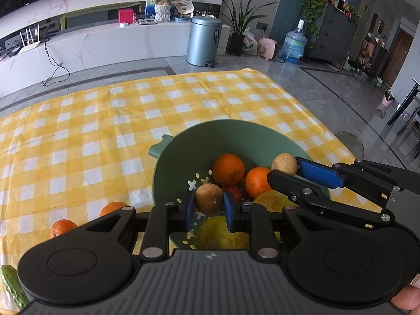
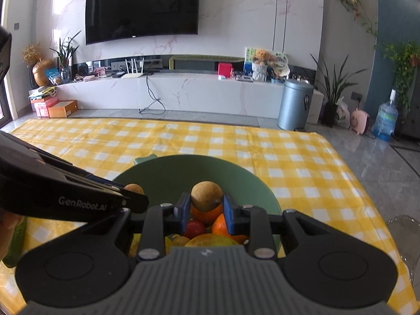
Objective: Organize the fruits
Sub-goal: 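Carry both kiwis over the green colander and lower them inside, then open both tools to release the kiwis and withdraw from the colander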
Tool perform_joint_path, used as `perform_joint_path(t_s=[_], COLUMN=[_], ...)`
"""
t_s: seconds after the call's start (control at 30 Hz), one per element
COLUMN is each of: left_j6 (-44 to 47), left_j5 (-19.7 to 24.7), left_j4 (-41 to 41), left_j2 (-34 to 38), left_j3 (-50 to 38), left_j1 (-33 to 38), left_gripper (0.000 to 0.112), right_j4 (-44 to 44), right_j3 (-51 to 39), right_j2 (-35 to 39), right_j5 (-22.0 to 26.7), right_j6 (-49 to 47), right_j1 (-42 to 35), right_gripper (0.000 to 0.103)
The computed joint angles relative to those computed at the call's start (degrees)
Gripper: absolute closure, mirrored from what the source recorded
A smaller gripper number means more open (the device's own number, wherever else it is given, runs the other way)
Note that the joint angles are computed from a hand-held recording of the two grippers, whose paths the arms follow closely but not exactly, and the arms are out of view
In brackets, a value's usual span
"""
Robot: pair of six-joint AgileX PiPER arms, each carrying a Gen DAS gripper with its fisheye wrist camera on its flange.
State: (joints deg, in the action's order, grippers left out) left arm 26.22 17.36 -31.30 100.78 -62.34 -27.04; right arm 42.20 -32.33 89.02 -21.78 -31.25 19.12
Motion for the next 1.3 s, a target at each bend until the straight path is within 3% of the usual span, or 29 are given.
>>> perform_joint_path(t_s=[0.57, 0.9, 1.13, 1.3], left_j6=[1.8, -0.8, -0.3, 2.4], left_j5=[2.4, 1.7, 1.5, 1.6], left_j4=[-2.5, 1.2, -0.5, -4.2], left_j2=[5.3, 5.3, 4.5, 2.8], left_j3=[-4.3, -4.3, -3.6, -2.4], left_j1=[1.5, 0.4, 0.5, 1.3], left_gripper=[0.086, 0.086, 0.076, 0.073], right_j4=[-1.0, -2.7, -5.1, -6.6], right_j3=[-5.1, -6.5, -5.8, -4.2], right_j2=[5.4, 6.6, 6.2, 5.1], right_j5=[4.1, 6.8, 6.1, 4.4], right_j6=[1.3, 3.8, 6.8, 10.0], right_j1=[-2.9, -4.7, -5.0, -5.1], right_gripper=[0.08, 0.079, 0.079, 0.064])
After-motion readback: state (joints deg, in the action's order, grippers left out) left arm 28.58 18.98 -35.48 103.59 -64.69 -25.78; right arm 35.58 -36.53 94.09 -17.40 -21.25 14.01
